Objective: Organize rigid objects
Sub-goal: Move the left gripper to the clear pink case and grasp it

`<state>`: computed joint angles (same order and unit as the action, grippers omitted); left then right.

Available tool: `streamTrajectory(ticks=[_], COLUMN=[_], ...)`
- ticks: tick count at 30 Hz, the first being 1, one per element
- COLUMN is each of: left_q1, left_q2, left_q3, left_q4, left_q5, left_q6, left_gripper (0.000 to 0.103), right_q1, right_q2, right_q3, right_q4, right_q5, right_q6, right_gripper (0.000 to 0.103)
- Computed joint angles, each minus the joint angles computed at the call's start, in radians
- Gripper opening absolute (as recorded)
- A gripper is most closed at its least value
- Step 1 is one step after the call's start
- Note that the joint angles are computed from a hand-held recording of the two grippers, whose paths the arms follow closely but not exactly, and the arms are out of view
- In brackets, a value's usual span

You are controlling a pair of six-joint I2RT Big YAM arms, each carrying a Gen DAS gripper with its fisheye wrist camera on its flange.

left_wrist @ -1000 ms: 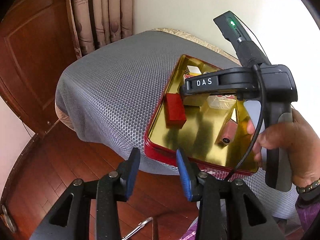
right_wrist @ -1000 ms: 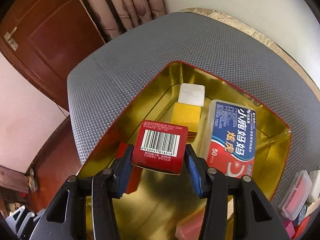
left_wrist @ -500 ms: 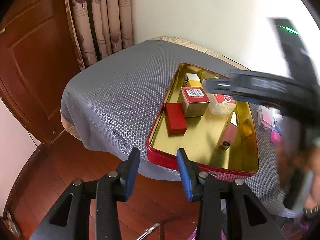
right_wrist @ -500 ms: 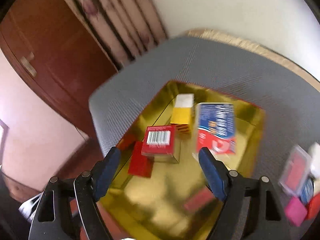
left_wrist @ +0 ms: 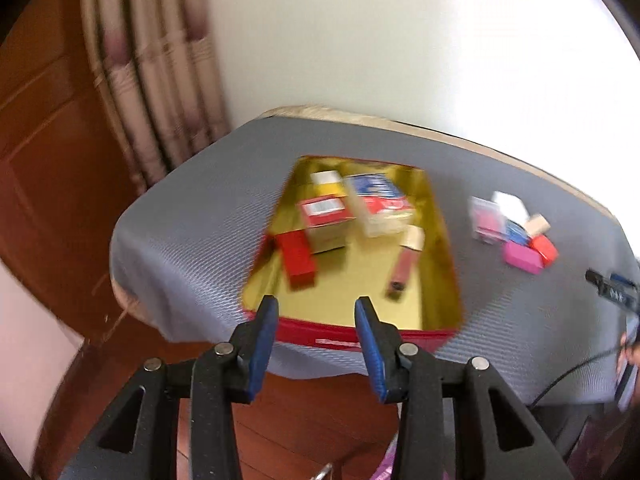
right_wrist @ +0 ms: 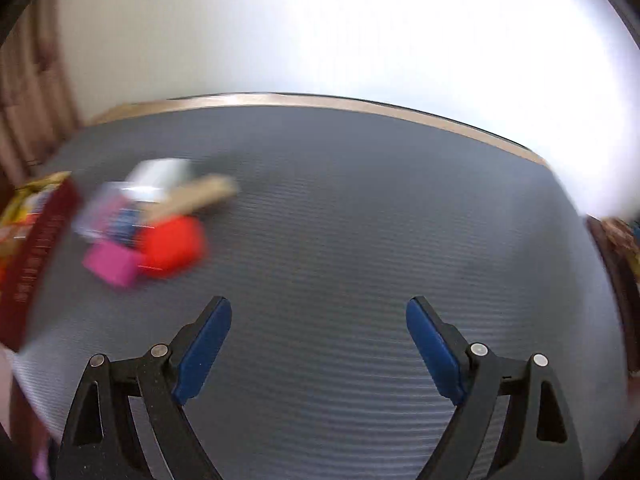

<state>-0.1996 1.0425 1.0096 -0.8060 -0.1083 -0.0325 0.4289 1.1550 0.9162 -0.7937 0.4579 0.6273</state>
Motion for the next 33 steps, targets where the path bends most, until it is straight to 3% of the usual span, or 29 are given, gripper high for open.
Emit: streamTrajectory(ticks=[3,5,9,11,15,19,23,27,33], left_q1=[-0.065,-0.108,-0.176,-0.204,-0.257,-0.265,-0.259,-0.236,-0.236], left_q2=[0.015,0.053,0.174,0.24,0.338,0.464,0.611,0.757,0.889], left_q3=[0.026,0.063,0.168,0.219,0.313,0.468,0.657,0.839,0.978], left_q4=[-0.032,-0.067,-0.139,-0.16,-0.158,-0.215,-0.343,-0.47,-0.553], left_q5=[0.056,0.101,0.254,0.296,0.223,0.193,0.211,0.325,0.312], left_q6=[0.018,0.019,-0.032,-0.068,-0.073,0.006,0.081,0.066,0.031], left_gripper=[0.041,0.042,0.043,0.043,0.043,0.043,0.044,0.045,0.045], right_q1=[-0.065,-0.11,-0.156,-0.163,-0.184,-0.212,-0.235,-0.243,-0.225], right_q2=[-0.033,-0.048,-0.071,-0.078,-0.106,-0.139,-0.157,-0.184,-0.183], right_q3=[-0.051,-0.073,-0.1,-0.107,-0.131,-0.156,-0.174,-0.19,-0.188], right_q4=[0.003,0.018,0.068,0.078,0.112,0.142,0.165,0.162,0.165], right_q5=[0.002,-0.052,-0.132,-0.143,-0.185,-0.23,-0.263,-0.281,-0.283], right_q6=[-0.021,-0.01,-0.007,-0.012,-0.017,-0.021,-0.028,-0.036,-0.025], right_gripper=[0.088,0.088,0.095,0.095,0.098,0.099,0.1,0.102,0.103])
